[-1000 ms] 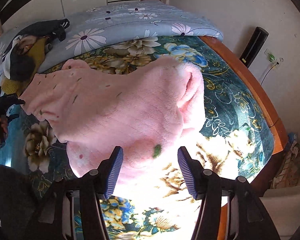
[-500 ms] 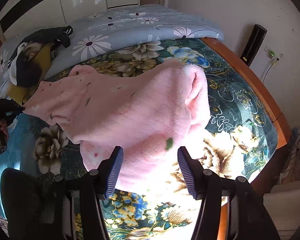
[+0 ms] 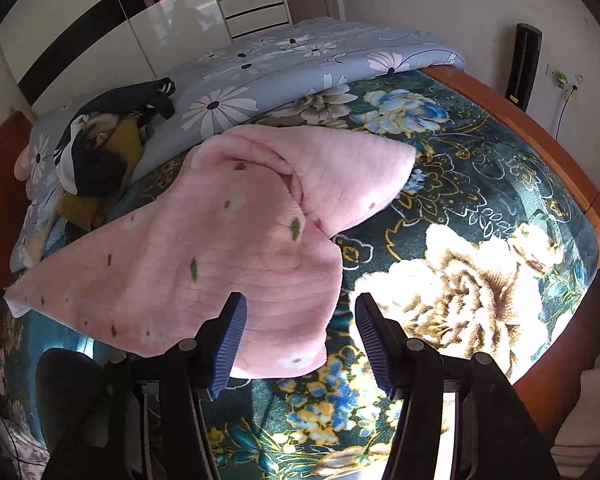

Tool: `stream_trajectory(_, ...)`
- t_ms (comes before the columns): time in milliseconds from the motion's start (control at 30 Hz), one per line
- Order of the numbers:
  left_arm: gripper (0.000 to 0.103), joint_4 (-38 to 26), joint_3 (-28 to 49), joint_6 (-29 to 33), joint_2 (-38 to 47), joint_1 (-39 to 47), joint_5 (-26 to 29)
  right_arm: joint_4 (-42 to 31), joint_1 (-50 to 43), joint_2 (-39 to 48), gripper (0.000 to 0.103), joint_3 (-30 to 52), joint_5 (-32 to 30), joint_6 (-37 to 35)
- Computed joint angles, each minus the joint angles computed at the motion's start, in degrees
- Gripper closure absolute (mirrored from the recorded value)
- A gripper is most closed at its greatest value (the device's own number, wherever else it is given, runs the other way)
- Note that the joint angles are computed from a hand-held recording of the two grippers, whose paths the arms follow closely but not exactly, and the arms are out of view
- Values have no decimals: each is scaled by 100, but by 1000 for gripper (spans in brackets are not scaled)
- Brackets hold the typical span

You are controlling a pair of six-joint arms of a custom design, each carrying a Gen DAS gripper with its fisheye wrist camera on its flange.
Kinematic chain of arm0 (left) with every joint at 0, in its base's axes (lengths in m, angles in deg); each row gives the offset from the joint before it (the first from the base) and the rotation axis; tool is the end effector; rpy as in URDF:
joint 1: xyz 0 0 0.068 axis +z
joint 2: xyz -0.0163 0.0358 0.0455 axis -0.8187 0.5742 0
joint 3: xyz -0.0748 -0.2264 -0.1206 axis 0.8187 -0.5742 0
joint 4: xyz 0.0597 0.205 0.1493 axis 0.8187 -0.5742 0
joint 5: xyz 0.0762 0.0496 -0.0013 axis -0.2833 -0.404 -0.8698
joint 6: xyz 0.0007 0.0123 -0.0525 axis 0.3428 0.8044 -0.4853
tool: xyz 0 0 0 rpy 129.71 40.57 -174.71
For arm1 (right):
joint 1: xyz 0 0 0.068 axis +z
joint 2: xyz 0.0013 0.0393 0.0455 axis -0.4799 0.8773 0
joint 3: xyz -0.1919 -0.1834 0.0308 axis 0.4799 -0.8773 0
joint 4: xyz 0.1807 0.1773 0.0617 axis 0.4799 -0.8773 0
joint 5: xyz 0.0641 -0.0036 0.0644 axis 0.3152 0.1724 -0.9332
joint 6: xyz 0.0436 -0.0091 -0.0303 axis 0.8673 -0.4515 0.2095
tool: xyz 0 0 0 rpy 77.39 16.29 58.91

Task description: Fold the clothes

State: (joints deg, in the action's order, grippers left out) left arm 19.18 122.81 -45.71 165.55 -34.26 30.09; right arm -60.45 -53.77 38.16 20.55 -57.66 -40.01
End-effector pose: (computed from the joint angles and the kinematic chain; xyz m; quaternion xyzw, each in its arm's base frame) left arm 0.4956 0.1745 0.1737 -0.1925 0.9163 -0.1311 0.3258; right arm 0.1349 -0.0609 0.1894 0.3282 0.9005 0.0052 0.2852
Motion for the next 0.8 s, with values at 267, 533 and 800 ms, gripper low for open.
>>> stream_trajectory(267,100,-605,913,164,862,1286,-778,1011,-238,680,45,-768,-1141,448)
stream_trajectory(533,99,-488,-278,351,647,1531,-322,3467,-104,2473,45,-1585,-2490,1559)
stream_trajectory(800,86,-709,-1235,987,107,1409,-112,4229,1001,3704,45,-504,-1887,1570)
